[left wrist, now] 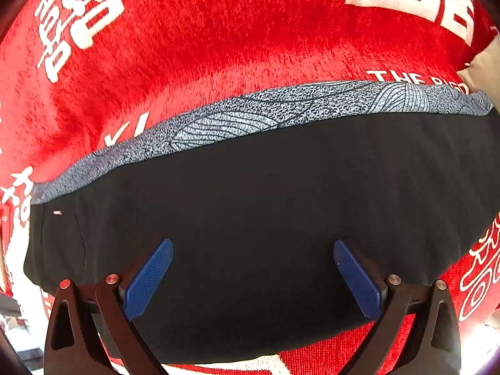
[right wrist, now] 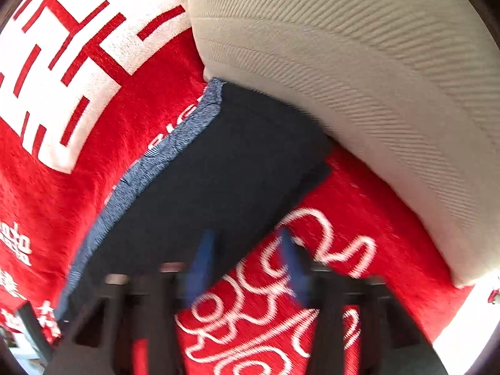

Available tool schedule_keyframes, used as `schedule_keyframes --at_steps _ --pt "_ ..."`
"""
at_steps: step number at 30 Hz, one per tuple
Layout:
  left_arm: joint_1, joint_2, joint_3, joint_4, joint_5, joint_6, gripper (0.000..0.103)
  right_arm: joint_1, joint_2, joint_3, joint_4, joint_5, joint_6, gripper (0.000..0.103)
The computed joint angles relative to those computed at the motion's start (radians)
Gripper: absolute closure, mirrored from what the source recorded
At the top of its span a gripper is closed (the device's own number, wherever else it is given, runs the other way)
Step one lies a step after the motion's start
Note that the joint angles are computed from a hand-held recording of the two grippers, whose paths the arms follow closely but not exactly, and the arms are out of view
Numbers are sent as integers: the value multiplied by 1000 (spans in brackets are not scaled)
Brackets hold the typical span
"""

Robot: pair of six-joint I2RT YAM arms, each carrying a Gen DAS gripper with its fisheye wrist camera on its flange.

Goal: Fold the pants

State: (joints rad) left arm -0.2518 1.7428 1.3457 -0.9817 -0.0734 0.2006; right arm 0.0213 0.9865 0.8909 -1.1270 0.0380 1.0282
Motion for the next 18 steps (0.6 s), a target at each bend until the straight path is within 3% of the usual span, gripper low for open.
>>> schedule_keyframes --at_steps 1,6,8,9,10,12,14,18 --pt "3 4 6 -7 4 0 0 16 12 11 -11 20 -2 92" --pt "8 -3 -9 0 14 -8 0 44 12 4 -60 57 -25 92" --pt "22 3 -4 -10 37 -14 0 20 -20 -14 -93 43 -24 88" --pt "30 8 4 -22 51 -17 0 -22 -79 -46 -90 -11 -28 82" --pt "37 12 9 -28 58 -14 0 -80 -149 -82 -80 -90 -35 69" --pt "35 9 14 -38 53 -17 0 -141 -246 -123 -76 -166 -21 57" --pt "14 -7 12 -44 30 -27 0 -129 -309 -147 -64 -182 23 55" --pt "-45 -49 30 -82 63 -73 0 -83 -409 -234 71 -205 166 55"
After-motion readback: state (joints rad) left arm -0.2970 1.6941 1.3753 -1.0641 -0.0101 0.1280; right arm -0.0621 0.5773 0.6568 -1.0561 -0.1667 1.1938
